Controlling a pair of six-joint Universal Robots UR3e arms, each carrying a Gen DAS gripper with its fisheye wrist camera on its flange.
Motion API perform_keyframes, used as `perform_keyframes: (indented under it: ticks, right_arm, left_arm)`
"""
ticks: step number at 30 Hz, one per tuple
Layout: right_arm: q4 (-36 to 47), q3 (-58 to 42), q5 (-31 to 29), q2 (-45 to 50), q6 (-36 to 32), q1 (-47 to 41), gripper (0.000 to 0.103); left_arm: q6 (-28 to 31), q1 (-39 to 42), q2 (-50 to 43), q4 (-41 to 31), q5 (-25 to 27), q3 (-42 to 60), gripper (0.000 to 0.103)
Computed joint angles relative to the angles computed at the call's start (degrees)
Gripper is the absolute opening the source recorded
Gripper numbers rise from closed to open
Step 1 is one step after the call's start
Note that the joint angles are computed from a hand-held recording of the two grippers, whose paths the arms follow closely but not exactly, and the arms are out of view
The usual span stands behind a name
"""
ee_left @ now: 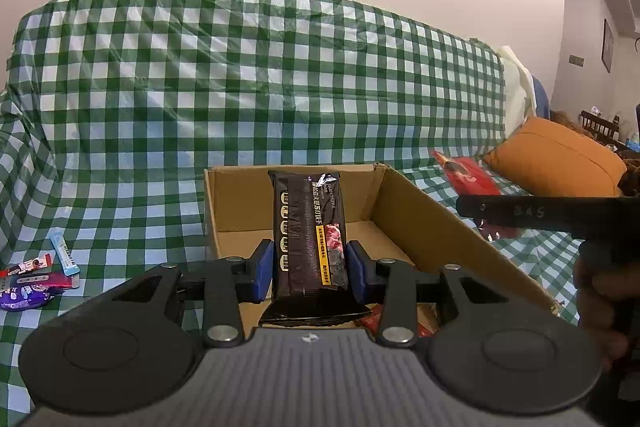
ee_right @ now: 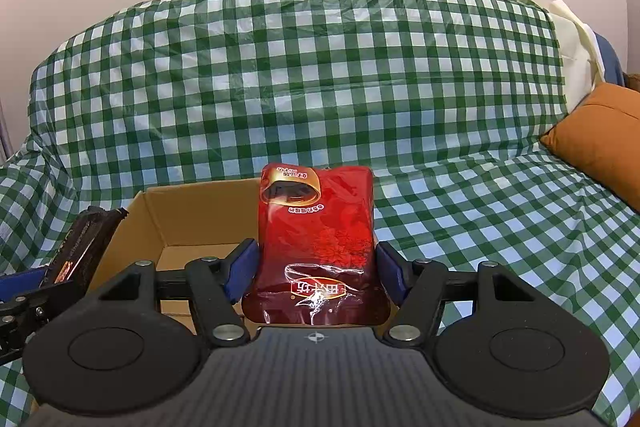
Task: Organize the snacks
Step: 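Lower both snacks into the box and open both tools, then move the left tool to the purple candy while the right tool reaches the clear candy bag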
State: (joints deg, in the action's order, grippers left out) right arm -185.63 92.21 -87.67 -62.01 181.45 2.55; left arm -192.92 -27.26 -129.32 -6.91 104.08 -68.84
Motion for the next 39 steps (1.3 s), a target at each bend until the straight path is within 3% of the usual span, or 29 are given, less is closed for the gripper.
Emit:
perform_keyframes:
  ticks: [3, 5, 8, 14, 16, 18, 21, 24, 26, 28, 32, 36, 39]
  right_arm:
    - [-0.1, -0.1, -0.1, 0.1, -0.2, 0.0, 0.068]
    - [0.5, -0.5, -0.1, 0.4, -0.2, -0.1, 0.074]
    - [3.4, -2.5, -1.8, 1.3, -0.9, 0.9, 0.083]
    - [2.8, -3.1, -2.8, 1.9, -1.7, 1.9, 0.083]
    - [3.6, -4.0, -3.0, 2.3, -1.4, 2.1, 0.083]
    - [3.8, -4.9, -3.3, 2.8, -1.0, 2.7, 0.083]
    - [4.4, -6.2, -3.5, 3.4, -0.2, 3.6, 0.082]
    - [4.7, -7.0, -2.4, 3.9, 0.3, 4.5, 0.067]
    - [5.1, -7.2, -0.3, 3.9, 0.5, 4.8, 0.041]
    - [4.8, -6.8, 1.4, 3.7, 0.4, 4.9, 0.03]
    - [4.9, -7.9, 1.6, 4.5, -0.7, 6.6, 0.03]
    - [5.7, -8.6, 1.1, 4.9, -2.1, 7.9, 0.03]
    - [6.6, -9.5, -0.1, 5.5, -3.5, 9.0, 0.031]
  left_arm:
    - [0.0, 0.3, 0.3, 0.3, -0.7, -0.4, 0.043]
    - [-0.2, 0.5, 0.5, 0.1, -1.5, -0.5, 0.043]
    - [-0.6, 1.0, 0.9, 0.2, -3.0, -1.0, 0.054]
    - [0.4, 1.0, 1.3, 1.6, -2.3, -1.9, 0.054]
    - [0.8, 1.1, 2.2, 2.5, -2.1, -3.3, 0.045]
    - [0.4, 2.4, 4.7, 3.1, -3.7, -6.6, 0.02]
    - [-3.3, 5.9, 10.8, -0.8, -7.1, -11.3, 0.011]
    - [-5.9, 11.2, 15.9, -9.4, -11.1, -10.9, 0.011]
    - [-5.9, 15.0, 17.1, -15.3, -12.0, -7.6, 0.011]
    - [-7.9, 19.4, 16.9, -18.9, -13.7, -4.6, 0.011]
    - [-13.3, 27.7, 14.9, -20.0, -17.6, -3.5, 0.011]
    - [-16.3, 33.0, 14.1, -11.9, -19.4, -12.6, 0.011]
    - [-26.3, 36.9, 12.9, -19.0, -24.1, -12.8, 0.013]
